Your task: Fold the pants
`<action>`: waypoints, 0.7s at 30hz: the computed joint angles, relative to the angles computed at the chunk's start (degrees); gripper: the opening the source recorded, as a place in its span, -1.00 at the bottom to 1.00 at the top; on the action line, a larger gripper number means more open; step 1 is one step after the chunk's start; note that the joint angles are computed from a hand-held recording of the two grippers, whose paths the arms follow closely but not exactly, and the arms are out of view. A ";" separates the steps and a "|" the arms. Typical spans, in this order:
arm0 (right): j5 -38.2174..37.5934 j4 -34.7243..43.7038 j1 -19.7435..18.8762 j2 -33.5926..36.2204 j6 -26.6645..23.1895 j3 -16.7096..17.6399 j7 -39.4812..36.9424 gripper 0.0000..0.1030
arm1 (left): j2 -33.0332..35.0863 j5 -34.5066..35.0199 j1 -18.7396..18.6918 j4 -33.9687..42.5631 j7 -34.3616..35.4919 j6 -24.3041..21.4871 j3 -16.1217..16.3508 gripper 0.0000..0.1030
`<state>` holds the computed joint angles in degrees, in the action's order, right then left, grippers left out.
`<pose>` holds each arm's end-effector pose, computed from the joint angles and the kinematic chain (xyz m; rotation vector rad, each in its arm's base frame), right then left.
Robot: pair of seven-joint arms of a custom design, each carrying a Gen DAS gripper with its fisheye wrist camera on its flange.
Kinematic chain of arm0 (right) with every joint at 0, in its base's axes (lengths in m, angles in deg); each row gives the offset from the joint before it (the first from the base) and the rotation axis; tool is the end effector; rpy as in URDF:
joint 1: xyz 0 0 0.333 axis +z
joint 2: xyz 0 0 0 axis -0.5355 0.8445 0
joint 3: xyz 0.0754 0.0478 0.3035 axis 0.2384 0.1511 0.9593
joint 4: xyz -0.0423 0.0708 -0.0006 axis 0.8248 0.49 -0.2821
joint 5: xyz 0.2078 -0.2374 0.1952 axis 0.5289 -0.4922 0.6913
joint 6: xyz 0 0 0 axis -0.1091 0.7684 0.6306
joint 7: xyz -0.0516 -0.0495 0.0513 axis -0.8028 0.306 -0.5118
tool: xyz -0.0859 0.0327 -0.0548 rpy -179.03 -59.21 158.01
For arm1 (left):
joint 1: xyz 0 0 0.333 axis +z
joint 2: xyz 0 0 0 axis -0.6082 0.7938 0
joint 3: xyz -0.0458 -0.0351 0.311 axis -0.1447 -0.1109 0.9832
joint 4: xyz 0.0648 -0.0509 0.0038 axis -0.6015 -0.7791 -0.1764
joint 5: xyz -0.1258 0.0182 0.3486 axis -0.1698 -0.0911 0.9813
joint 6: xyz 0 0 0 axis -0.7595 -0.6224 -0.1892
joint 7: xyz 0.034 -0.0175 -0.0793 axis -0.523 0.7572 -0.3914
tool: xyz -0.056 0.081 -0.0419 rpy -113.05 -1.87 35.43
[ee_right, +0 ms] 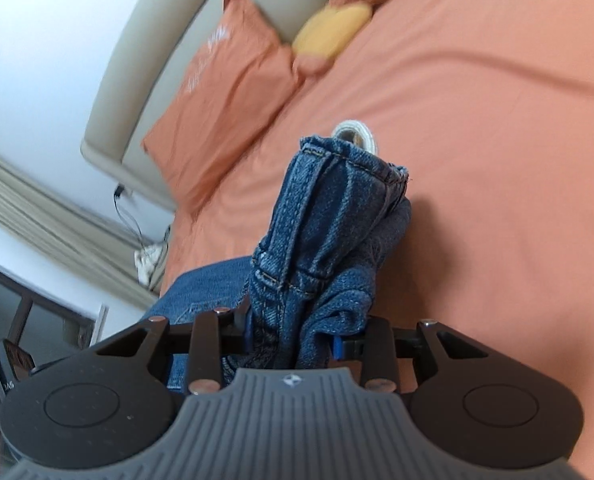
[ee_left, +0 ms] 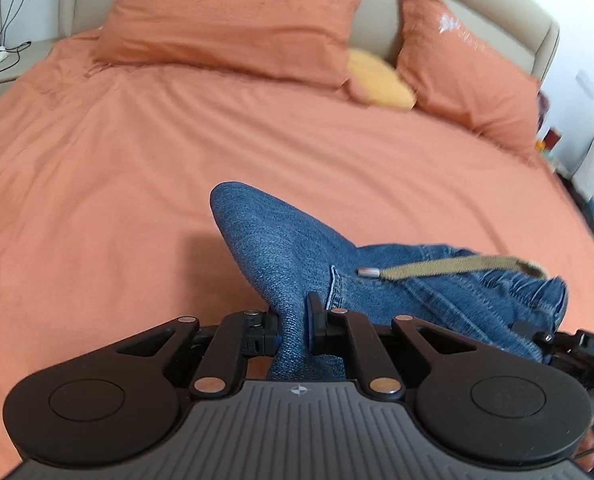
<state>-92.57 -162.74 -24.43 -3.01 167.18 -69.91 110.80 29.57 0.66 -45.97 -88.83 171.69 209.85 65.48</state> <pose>0.5489 0.2743 0.4653 -0.9759 1.8947 0.0612 0.6551 -0.1981 0.5501 -1.7867 2.1789 -0.9209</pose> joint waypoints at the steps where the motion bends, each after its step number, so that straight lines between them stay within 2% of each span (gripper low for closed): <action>1: 0.27 1.14 1.72 0.88 -1.31 -0.66 0.35 -0.41 | -0.17 -0.38 0.66 -0.87 1.00 -0.91 0.03 -0.79; 4: 1.57 2.34 7.41 1.50 -6.06 -3.94 1.17 -0.40 | 0.24 -1.07 2.20 -2.22 5.87 -4.47 -0.25 -0.80; 6: 3.48 2.25 8.99 1.35 -9.42 -4.31 1.03 -0.37 | 0.90 -0.37 2.26 -2.71 8.21 -6.27 -0.11 -0.80; 9: 9.26 1.61 7.67 1.96 -12.30 -1.76 -1.33 -0.32 | 2.54 -0.04 1.91 -2.73 8.73 -7.03 0.17 -0.80; 12: 11.12 2.23 8.79 3.13 -12.69 -2.82 -3.08 -0.26 | 4.22 -1.82 2.53 -2.06 9.17 -7.42 0.01 -0.77; 14: 11.01 4.51 9.82 4.28 -14.97 -3.95 -4.22 -0.22 | 5.18 -1.48 2.23 -0.61 8.35 -8.69 0.27 -0.69; 17: 13.50 8.65 9.39 6.09 -18.94 -3.64 -6.46 -0.19 | 6.47 0.25 1.36 3.12 5.05 -12.21 1.08 -0.46; 21: 17.88 10.29 8.25 5.86 -22.14 -2.59 -10.91 -0.02 | 5.54 2.72 0.84 6.26 2.79 -15.81 1.51 -0.44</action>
